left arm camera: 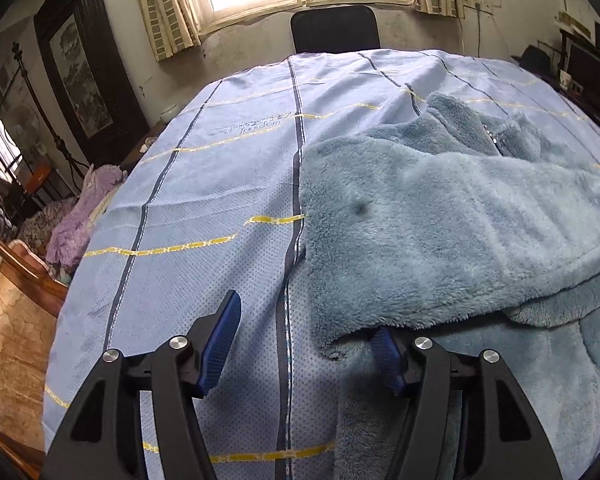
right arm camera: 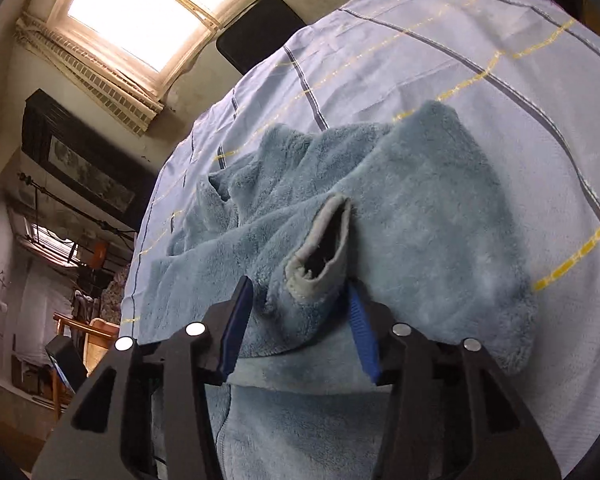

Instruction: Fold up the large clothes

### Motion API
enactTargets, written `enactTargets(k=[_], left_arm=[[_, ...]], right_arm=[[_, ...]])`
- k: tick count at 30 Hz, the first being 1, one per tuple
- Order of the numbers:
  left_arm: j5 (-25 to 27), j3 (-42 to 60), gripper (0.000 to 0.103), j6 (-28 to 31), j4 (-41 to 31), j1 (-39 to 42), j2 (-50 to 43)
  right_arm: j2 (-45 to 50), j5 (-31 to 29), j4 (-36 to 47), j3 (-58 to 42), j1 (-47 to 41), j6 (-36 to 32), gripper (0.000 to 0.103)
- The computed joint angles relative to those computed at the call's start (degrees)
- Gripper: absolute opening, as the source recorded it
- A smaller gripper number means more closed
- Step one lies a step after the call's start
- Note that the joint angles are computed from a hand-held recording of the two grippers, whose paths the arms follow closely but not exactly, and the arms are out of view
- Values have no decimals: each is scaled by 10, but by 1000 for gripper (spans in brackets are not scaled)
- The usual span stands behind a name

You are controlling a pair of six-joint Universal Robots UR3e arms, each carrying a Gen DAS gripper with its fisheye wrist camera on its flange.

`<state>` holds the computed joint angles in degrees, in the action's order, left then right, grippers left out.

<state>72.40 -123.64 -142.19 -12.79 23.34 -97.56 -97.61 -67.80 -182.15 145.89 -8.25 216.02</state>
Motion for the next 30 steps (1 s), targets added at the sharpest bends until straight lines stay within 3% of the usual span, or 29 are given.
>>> enactTargets(k=[1, 2, 3, 7, 10, 12, 15, 17, 20, 23, 24, 27, 30], left_arm=[[-16, 8, 50, 0, -27, 11, 5], [-36, 18, 43, 3, -63, 23, 11], [-56, 30, 42, 4, -103, 37, 17], [-55, 37, 44, -3, -130, 43, 19], [-32, 31, 54, -12, -103, 32, 12], [-26, 30, 57, -13, -101, 31, 12], [-33, 25, 61, 2, -117, 41, 30], [-39, 7, 63, 18, -114, 49, 53], [-41, -50, 78, 27, -40, 63, 94], [-37, -114, 79, 28, 58, 73, 127], [-53, -124, 79, 28, 59, 81, 145], [-106, -89, 79, 40, -53, 82, 184], [-93, -29, 79, 17, -107, 14, 169]], right_arm=[[11, -15, -3, -14, 14, 0, 41], [15, -26, -3, -24, 26, 0, 15], [24, -44, 3, -48, 46, -7, 9], [27, -100, 28, -105, 110, -12, 10], [43, -147, 74, -127, 131, -13, 10], [46, -156, 73, -100, 116, -13, 16], [28, -73, 5, -8, 37, -34, 17], [-19, -49, 15, 23, 6, -35, 23], [-97, -94, 46, 35, 7, -23, 27], [-127, -120, 63, 12, 29, -34, 27], [-124, -122, 70, -2, 40, -39, 27], [-89, -126, 72, -44, 64, -56, 27], [-30, -165, 63, -95, 106, -67, 27]])
